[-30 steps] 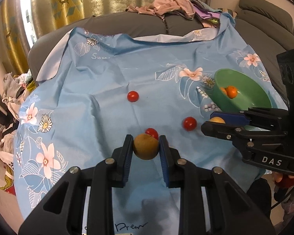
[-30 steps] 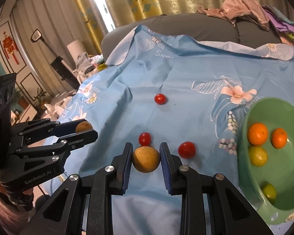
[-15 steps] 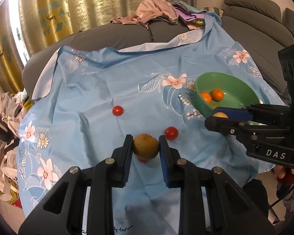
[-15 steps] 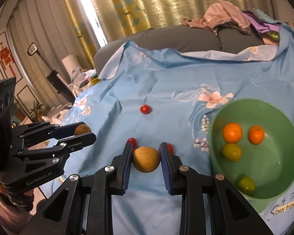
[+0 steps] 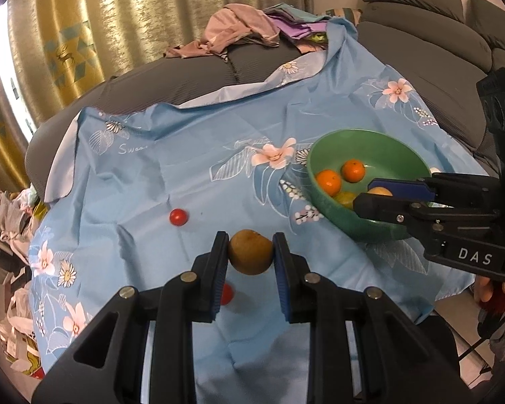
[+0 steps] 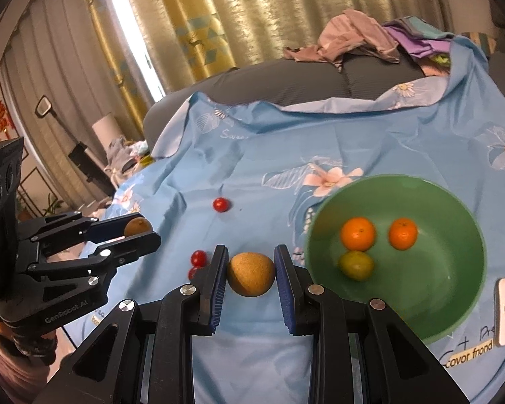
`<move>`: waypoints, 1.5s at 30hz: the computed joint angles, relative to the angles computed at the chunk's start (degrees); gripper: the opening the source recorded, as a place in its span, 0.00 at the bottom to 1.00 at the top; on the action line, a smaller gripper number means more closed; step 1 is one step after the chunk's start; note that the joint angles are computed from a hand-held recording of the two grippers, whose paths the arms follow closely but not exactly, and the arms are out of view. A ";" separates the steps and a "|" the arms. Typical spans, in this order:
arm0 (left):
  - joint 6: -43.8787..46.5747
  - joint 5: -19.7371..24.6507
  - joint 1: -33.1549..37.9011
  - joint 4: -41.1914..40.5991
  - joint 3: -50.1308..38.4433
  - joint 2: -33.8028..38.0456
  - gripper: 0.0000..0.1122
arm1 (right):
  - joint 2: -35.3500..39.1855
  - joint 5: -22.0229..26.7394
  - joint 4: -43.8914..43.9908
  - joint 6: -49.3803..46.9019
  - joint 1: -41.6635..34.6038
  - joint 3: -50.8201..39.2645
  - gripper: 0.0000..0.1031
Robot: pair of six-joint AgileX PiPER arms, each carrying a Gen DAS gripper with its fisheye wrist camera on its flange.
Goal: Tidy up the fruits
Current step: 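Carry both yellow tomatoes over the green bowl with both tools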
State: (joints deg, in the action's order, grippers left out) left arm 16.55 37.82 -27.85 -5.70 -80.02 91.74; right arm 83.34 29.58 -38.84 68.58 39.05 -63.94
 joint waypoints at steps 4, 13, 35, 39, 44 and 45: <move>-0.66 0.22 -1.73 0.71 -1.77 1.60 0.23 | -1.40 -0.24 -0.44 0.97 -1.35 1.73 0.29; -1.12 1.30 -5.85 1.80 -7.68 6.75 0.23 | -4.76 -0.89 -0.83 2.54 -4.91 6.15 0.29; 0.37 9.79 12.06 -7.58 -16.75 19.34 0.47 | 2.33 -12.69 15.06 -13.94 -9.26 4.75 0.29; -2.09 9.29 12.17 -7.11 -22.33 25.76 0.46 | 4.98 -13.36 19.94 -18.78 -8.60 3.01 0.29; -4.89 11.49 12.83 -4.97 -31.74 32.24 0.43 | 9.85 -13.30 28.65 -28.75 -8.67 -1.11 0.29; -5.15 11.55 12.77 -4.45 -33.35 33.39 0.42 | 10.78 -13.19 27.98 -28.47 -8.51 -1.94 0.29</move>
State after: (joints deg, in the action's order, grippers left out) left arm 11.40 49.37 -15.08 -10.14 -113.36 125.12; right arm 94.12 16.39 -10.86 40.11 30.54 -65.87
